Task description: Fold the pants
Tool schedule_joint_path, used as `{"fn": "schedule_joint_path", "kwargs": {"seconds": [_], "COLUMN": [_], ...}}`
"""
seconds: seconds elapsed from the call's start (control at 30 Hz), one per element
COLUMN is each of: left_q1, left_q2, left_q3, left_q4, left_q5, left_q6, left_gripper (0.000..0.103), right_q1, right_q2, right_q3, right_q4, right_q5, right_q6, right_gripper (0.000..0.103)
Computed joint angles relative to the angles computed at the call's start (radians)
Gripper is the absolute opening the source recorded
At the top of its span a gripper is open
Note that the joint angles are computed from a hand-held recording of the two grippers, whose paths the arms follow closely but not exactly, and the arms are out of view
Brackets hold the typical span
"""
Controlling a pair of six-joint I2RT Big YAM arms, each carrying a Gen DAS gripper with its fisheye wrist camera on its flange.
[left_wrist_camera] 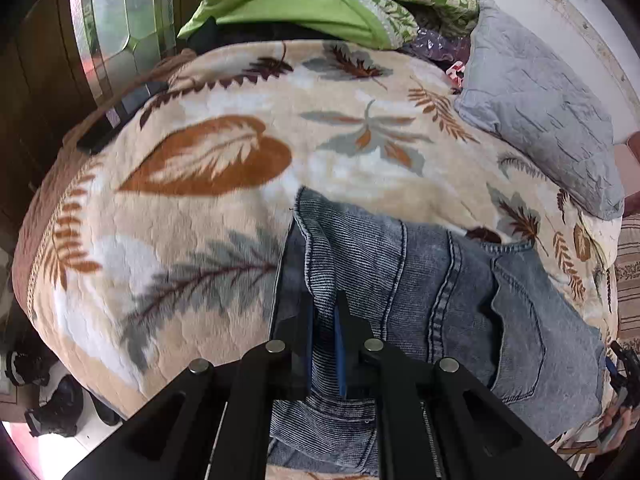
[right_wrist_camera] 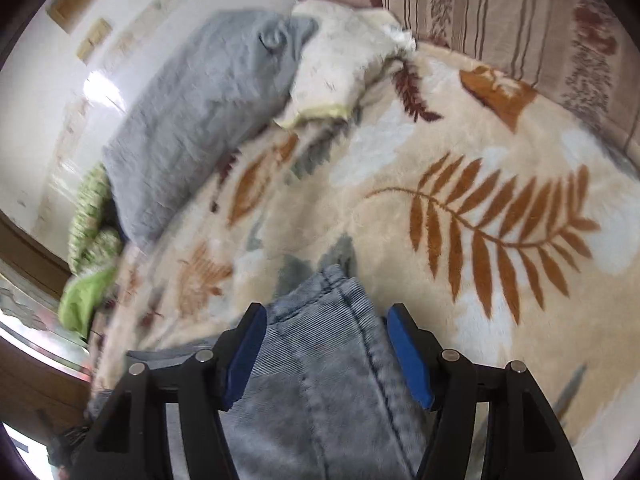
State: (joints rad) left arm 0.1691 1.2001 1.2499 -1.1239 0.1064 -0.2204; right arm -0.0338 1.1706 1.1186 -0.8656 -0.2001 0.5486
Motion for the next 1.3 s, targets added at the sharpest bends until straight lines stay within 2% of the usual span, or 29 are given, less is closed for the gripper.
{"fn": "schedule_joint_path", "kwargs": {"seconds": [0.07,0.1,0.13,0.17,0.27,0.37,0.47,0.6,0.63,0.7,0.77,0.87,0.93,1.0,1.03,1.07,1.2,1.3], "left_q1": [0.017,0.019,0.020,0.019,0.001,-0.013,-0.018,-0.025,-0.025,-0.020,-0.013,-0.045,-0.082,-0.139,-0.175,-0.206,-0.345,-0.405], "left_q2": [-0.011,-0.016,-0.020,-0.023,-0.030,-0.039,-0.051,-0.068,-0.074,-0.080,-0.095,-0.147,-0.177,-0.192,-0.197,-0.200,-0.174,-0.146], "left_q3": [-0.022,-0.031,-0.038,-0.042,-0.044,-0.048,-0.063,-0.091,-0.096,-0.096,-0.093,-0.096,-0.097,-0.092,-0.090,-0.089,-0.083,-0.084], "left_q4": [-0.007,-0.007,-0.005,-0.002,0.001,0.006,0.019,0.037,0.036,0.018,-0.005,0.006,0.021,0.023,0.026,0.030,0.022,0.003], "left_q5": [0.025,0.031,0.033,0.030,-0.004,-0.032,-0.048,-0.075,-0.084,-0.093,-0.106,-0.198,-0.215,-0.234,-0.243,-0.247,-0.255,-0.255], "left_q6": [-0.012,-0.018,-0.022,-0.023,-0.023,-0.030,-0.043,-0.066,-0.069,-0.080,-0.089,-0.091,-0.083,-0.078,-0.078,-0.079,-0.075,-0.095], "left_gripper": [0.010,0.010,0.010,0.011,0.011,0.011,0.011,0.014,0.017,0.017,0.017,0.018,0.023,0.039,0.053,0.062,0.068,0.068], "right_q1": [0.012,0.024,0.040,0.064,0.100,0.098,0.107,0.091,0.078,0.049,0.031,0.047,0.078,0.123,0.148,0.181,0.343,0.448], "right_q2": [0.040,0.055,0.070,0.090,0.105,0.092,0.068,0.108,0.125,0.166,0.101,0.010,-0.045,-0.081,-0.096,-0.105,-0.085,-0.034], "right_q3": [0.023,0.036,0.053,0.079,0.119,0.149,0.152,0.133,0.121,0.119,0.079,0.046,0.033,0.022,0.012,0.005,0.002,0.018], "right_q4": [-0.025,-0.044,-0.072,-0.119,-0.177,-0.175,-0.113,-0.048,-0.044,-0.104,-0.048,-0.004,0.011,0.011,0.017,0.020,0.016,0.008], "right_q5": [0.024,0.043,0.071,0.129,0.233,0.251,0.306,0.339,0.337,0.306,0.281,0.307,0.292,0.259,0.238,0.220,0.181,0.174], "right_q6": [-0.043,-0.078,-0.123,-0.167,-0.240,-0.254,-0.258,-0.206,-0.196,-0.164,-0.138,-0.162,-0.192,-0.195,-0.187,-0.177,-0.135,-0.106], "right_gripper": [0.066,0.063,0.041,0.030,0.017,0.015,0.015,0.014,0.015,0.016,0.016,0.016,0.016,0.016,0.016,0.016,0.016,0.016]}}
